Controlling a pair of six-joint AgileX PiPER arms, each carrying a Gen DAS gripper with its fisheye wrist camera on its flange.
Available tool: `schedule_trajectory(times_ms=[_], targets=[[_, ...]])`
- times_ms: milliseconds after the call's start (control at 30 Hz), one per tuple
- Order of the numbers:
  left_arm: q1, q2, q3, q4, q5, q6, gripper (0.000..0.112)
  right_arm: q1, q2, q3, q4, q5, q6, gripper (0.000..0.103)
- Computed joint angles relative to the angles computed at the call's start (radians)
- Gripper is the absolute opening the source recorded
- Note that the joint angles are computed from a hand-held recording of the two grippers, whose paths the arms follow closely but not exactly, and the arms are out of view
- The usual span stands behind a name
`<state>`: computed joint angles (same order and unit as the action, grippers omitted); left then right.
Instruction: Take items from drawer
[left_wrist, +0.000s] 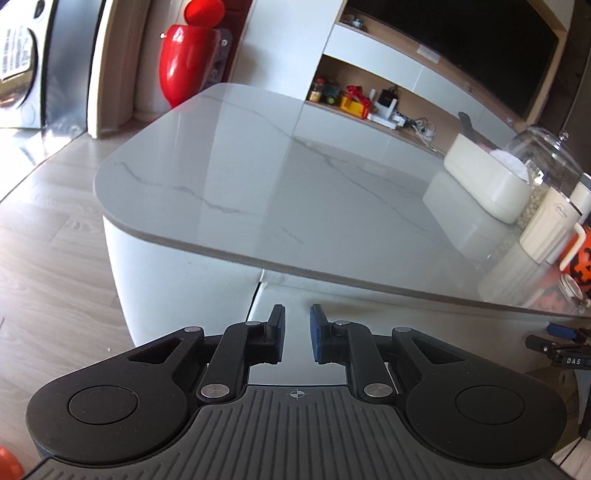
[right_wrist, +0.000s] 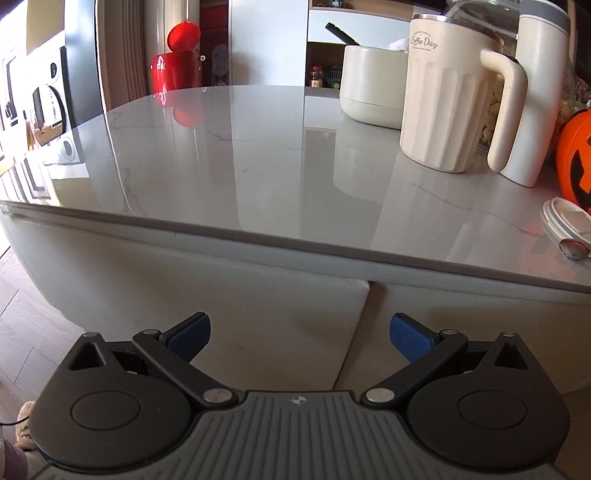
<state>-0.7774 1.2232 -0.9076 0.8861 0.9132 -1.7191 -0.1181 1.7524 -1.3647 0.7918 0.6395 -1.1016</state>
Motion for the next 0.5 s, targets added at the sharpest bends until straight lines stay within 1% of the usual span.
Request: schedule_trajectory(times_ms=[33,100,167,200,233,267,300,367,433,500], targets=[[-0.013,-0.005,0.014,0.019,0.006,-0.02,0.016,0.008,0.004,0.001,0.009,-0.023,-0.005,0.103],[-0.056,0.002,0.029,0.081,0.064,-0.052,0.016,0.008,0.011,-0.002,0.02,-0.025,0.005,0.103],[-0.084,0.009,0.041,0.124,0.106,-0.079,0.016,0.002,0.012,0.0,0.062,0.003,-0.053,0.103],[-0.077,0.016,0.035,0.117,0.106,-0.077,0.016,0.007,0.005,0.009,0.071,0.004,-0.077,0.103],[-0.067,0.015,0.037,0.11,0.093,-0.078,0.016,0.027,-0.007,0.026,0.041,-0.033,-0.062,0.103],[-0.061,0.014,0.038,0.109,0.081,-0.079,0.016,0.033,-0.01,0.033,0.035,-0.047,-0.065,0.103],[-0.057,0.017,0.035,0.109,0.077,-0.076,0.016,0.032,-0.009,0.031,0.036,-0.043,-0.066,0.103],[-0.055,0.026,0.026,0.112,0.081,-0.076,0.016,0.03,0.006,-0.012,-0.004,-0.003,-0.002,0.103],[-0.041,0.032,0.017,0.109,0.069,-0.087,0.016,0.014,0.019,-0.04,0.005,0.039,0.005,0.103],[-0.033,0.038,0.011,0.11,0.069,-0.102,0.016,0.014,0.022,-0.049,-0.002,0.05,-0.003,0.103]])
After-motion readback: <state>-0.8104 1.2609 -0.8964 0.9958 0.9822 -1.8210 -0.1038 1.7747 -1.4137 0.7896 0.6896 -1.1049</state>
